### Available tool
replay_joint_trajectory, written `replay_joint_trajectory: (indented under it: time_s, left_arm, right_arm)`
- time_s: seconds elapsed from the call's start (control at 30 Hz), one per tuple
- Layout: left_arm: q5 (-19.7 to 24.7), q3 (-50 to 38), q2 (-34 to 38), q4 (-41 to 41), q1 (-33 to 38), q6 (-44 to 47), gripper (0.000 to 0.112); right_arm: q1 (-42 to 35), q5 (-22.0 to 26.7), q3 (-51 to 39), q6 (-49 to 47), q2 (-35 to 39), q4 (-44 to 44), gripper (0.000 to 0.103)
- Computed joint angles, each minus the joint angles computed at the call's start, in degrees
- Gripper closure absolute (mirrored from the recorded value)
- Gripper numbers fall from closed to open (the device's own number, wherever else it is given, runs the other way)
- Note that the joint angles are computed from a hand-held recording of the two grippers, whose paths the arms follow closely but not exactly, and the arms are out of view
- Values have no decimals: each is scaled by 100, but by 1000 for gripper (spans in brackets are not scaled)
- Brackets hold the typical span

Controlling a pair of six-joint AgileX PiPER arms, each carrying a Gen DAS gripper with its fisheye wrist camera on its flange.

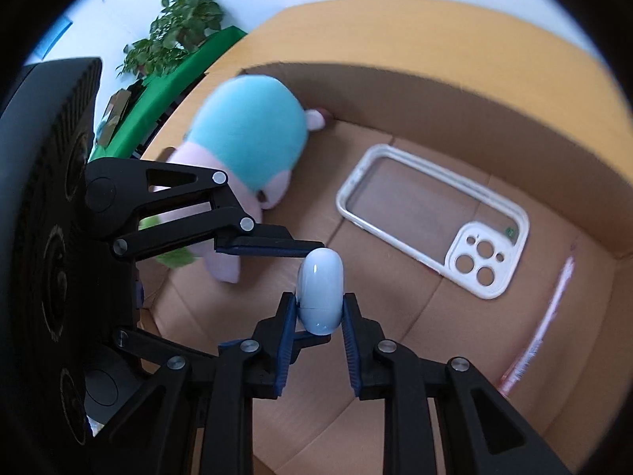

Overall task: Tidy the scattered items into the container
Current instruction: 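Lift the earbuds case with both tools and carry it over the box, then open both tools to release the earbuds case into the box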

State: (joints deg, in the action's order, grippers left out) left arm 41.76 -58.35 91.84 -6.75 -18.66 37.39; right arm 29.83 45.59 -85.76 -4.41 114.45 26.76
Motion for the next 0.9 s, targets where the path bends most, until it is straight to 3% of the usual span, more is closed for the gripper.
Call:
replay_joint_trajectory:
  time_s: [0.3,0.5,0.57,0.63,0.8,0.9]
  left_arm:
    - [-199,17,532,-102,17,-37,65]
    - [-319,103,494,-152,50,-59,62]
    - [-414,177,456,-114,69,-170,55]
    - [-502,269,399,14,53,-357,51]
    - [-551,620,-57,88,-18,-372,44]
    - [-511,879,-635,-231,133,-247,43]
  right_arm:
    - [-198,-299,347,-618,318,742,81]
    - [-146,-425,408,-549,294,698,80]
    - [-66,-553,466,-258,256,440,74]
    - [-6,-671,556,-37,202,266,58]
    - [84,-941,936,175,-187,139,57]
    - [266,-1217,1329,744,-720,-367,50]
